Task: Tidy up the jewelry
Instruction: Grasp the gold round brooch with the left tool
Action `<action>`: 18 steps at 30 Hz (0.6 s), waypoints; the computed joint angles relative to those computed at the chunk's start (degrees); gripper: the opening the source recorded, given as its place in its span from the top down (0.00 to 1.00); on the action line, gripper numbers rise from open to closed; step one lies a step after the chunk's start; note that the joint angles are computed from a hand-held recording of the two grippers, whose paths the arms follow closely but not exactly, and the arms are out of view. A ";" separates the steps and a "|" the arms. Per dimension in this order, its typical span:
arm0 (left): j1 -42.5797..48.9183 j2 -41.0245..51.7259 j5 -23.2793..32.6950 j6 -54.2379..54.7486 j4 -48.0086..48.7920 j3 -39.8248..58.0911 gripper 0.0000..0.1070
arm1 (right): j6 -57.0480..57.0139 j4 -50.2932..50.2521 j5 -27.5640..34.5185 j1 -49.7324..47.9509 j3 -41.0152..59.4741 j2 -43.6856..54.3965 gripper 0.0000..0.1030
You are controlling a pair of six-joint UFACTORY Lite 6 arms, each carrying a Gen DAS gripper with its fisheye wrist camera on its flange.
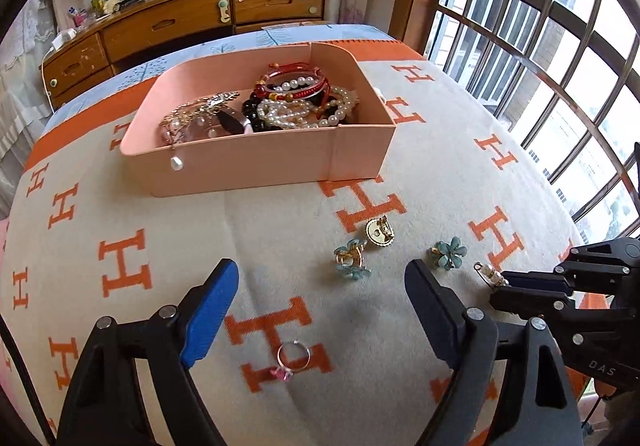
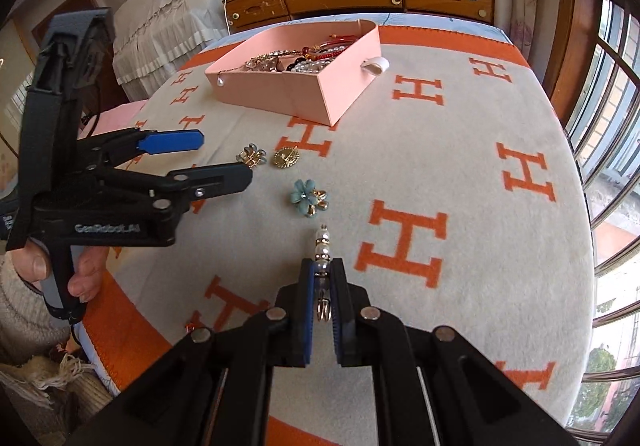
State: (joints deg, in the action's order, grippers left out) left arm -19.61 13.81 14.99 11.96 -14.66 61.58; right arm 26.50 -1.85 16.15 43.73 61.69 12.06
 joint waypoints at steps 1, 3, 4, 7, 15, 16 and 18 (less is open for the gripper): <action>-0.35 1.78 0.60 -0.12 0.52 1.75 0.29 | -0.16 0.39 -0.43 -0.15 -0.61 -0.44 0.93; -1.23 4.74 1.44 -2.01 3.12 4.82 0.33 | -0.99 1.47 -1.24 -0.42 -1.57 -1.03 0.93; -1.92 5.41 0.97 -4.59 6.37 5.59 0.34 | -2.36 2.96 -1.69 -0.63 -1.97 -1.25 0.93; -2.72 7.68 2.61 -2.53 5.99 9.02 0.40 | -6.72 7.77 -3.00 -1.24 -3.26 -1.96 0.93; -4.29 9.22 5.13 9.88 -0.27 12.29 0.68 | -22.43 24.21 -5.37 -2.98 -5.76 -3.16 0.93; -4.47 9.25 5.26 10.60 -0.56 12.44 0.72 | -24.26 26.14 -5.53 -3.15 -5.87 -3.17 0.93; -4.64 9.46 5.61 12.88 -2.33 12.79 0.79 | -27.13 29.21 -5.82 -3.39 -6.14 -3.24 0.93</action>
State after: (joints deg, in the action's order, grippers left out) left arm -24.25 23.27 20.61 24.85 -16.99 74.37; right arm -0.63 27.35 10.33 40.34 55.54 8.83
